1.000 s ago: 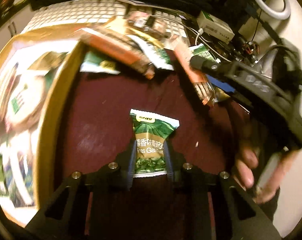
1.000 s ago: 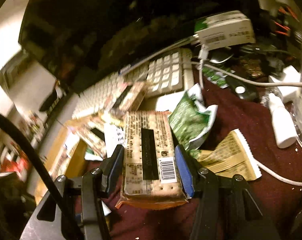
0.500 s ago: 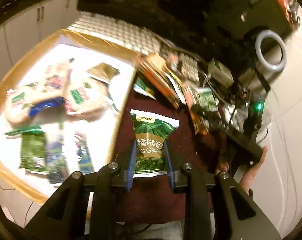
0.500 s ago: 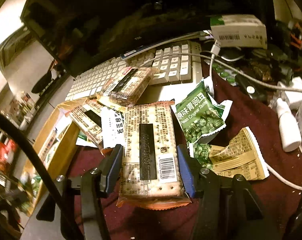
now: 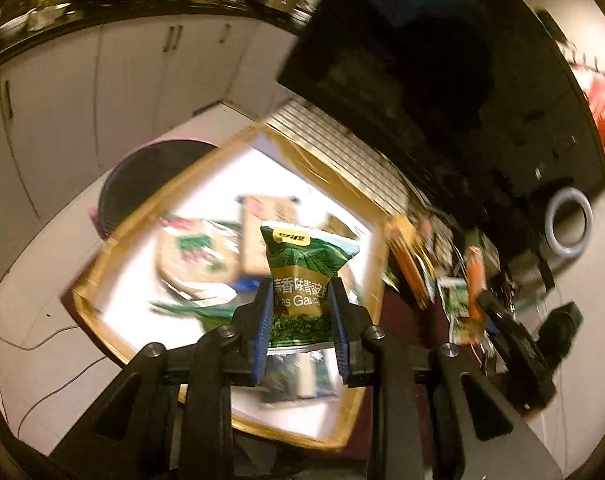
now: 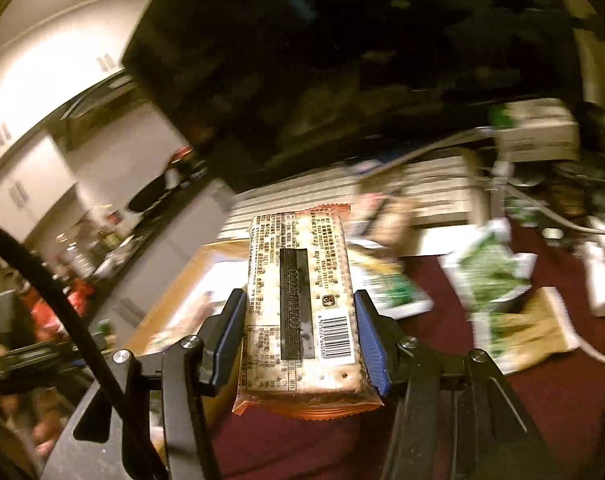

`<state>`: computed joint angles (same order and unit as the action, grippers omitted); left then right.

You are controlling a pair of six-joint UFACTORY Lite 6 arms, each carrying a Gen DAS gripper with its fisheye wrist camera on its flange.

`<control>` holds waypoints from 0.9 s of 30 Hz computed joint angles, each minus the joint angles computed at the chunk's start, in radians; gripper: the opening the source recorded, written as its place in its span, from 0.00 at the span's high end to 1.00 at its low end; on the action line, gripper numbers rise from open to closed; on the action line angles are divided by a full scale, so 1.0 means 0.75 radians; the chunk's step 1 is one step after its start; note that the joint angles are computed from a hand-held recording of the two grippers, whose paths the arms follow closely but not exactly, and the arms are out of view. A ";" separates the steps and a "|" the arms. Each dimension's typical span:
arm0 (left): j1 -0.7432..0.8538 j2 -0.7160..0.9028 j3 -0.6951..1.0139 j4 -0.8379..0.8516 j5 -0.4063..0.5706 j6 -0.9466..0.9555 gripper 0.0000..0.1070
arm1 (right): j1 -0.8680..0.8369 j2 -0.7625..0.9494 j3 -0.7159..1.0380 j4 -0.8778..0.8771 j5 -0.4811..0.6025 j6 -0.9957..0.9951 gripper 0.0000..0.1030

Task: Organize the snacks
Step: 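Carry both packs into the tray and open both grippers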

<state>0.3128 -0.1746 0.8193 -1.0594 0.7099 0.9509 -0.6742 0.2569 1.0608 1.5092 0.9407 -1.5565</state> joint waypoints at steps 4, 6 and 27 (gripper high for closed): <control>0.094 0.160 0.129 -0.046 0.012 0.093 0.73 | 0.166 -0.067 0.031 -0.034 -0.011 0.134 0.48; 0.092 0.256 0.215 -0.029 0.002 0.098 0.73 | 0.275 -0.055 0.084 -0.051 -0.056 0.203 0.48; -0.114 1.309 1.491 0.573 0.272 -0.509 0.73 | 0.868 0.693 1.122 -1.060 -0.480 1.395 0.48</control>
